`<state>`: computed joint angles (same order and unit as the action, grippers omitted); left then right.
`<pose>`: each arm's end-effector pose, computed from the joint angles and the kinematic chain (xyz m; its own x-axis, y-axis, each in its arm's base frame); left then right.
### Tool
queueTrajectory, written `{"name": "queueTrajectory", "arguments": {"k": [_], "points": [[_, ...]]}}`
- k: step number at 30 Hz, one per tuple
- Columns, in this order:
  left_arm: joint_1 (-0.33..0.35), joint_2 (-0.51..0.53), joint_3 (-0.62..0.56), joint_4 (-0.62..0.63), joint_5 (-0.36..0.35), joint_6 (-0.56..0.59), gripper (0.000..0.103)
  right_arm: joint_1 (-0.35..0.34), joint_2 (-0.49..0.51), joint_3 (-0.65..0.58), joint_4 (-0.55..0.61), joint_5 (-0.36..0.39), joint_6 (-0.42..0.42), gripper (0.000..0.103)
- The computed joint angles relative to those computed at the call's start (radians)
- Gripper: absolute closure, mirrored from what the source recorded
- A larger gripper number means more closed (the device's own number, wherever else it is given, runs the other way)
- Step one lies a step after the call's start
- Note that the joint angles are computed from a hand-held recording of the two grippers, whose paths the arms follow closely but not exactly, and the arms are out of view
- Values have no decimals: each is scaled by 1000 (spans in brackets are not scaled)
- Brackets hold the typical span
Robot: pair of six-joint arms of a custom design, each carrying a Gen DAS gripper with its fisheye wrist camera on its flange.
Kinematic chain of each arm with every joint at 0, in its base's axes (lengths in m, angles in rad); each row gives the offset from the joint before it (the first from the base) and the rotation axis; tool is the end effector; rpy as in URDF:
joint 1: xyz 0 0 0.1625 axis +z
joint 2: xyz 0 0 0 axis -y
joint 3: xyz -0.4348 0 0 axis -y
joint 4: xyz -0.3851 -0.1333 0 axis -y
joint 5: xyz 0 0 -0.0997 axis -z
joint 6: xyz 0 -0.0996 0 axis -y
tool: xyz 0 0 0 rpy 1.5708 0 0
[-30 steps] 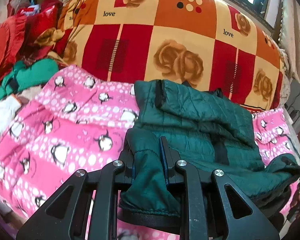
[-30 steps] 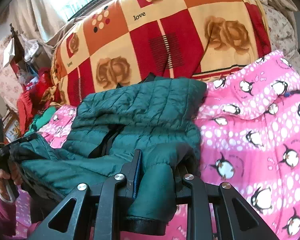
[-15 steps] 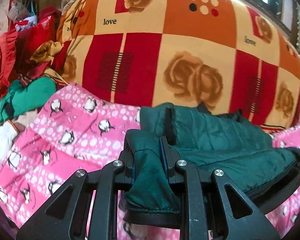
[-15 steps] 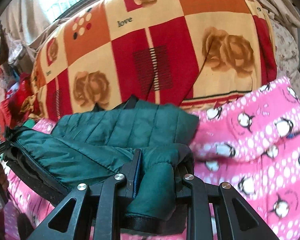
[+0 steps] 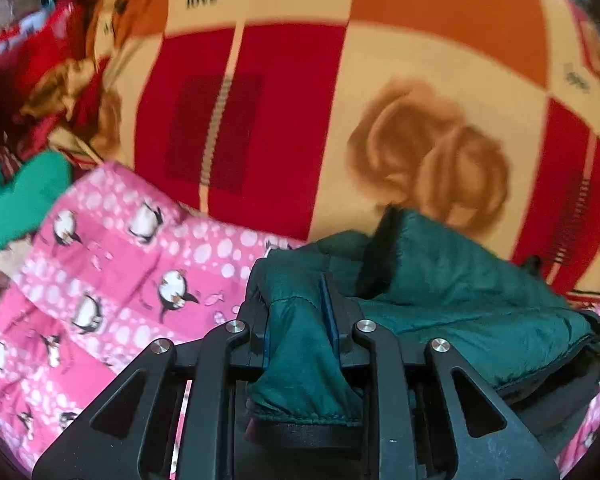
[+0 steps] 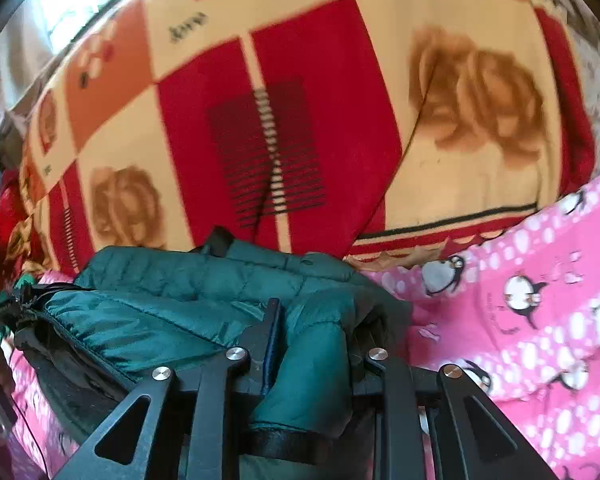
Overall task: Fold large clothes
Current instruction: 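Grasp the jacket hem with both grippers and lift it, then fold the held hem up toward the collar with both grippers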
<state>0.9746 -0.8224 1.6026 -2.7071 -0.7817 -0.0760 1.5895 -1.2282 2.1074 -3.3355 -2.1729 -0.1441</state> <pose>-0.2172 -0.6834 0.1792 -0.7598 0.1314 -0.6368 0.4699 0.7878 -0.3981 0.0866 -0.5168 0.3007 -0.8219 0.3278 0.4659 -0.1312 0.6870 -0.7147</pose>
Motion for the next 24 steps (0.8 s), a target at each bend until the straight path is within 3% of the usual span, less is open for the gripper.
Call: {"name": "queueTrajectory", "arguments": {"k": [5, 8, 10, 12, 15, 20, 24], "points": [[50, 31, -37, -13, -108, -27, 74, -60, 75, -27, -59, 40, 31, 76], [65, 6, -30, -16, -192, -15, 62, -73, 81, -22, -90, 67, 41, 75], [73, -23, -19, -13, -247, -2, 43, -83, 61, -15, -71, 105, 51, 72], [68, -46, 4, -62, -249, 15, 22, -89, 38, -7, -53, 134, 70, 70], [61, -80, 47, -144, -263, 39, 21, -81, 14, 13, -70, 155, 74, 65], [47, -101, 84, -169, -241, 62, 21, -49, -3, 54, -164, 159, 59, 34], [38, -110, 129, -247, -218, 90, 21, -4, 4, 69, -295, 87, 18, 31]]}}
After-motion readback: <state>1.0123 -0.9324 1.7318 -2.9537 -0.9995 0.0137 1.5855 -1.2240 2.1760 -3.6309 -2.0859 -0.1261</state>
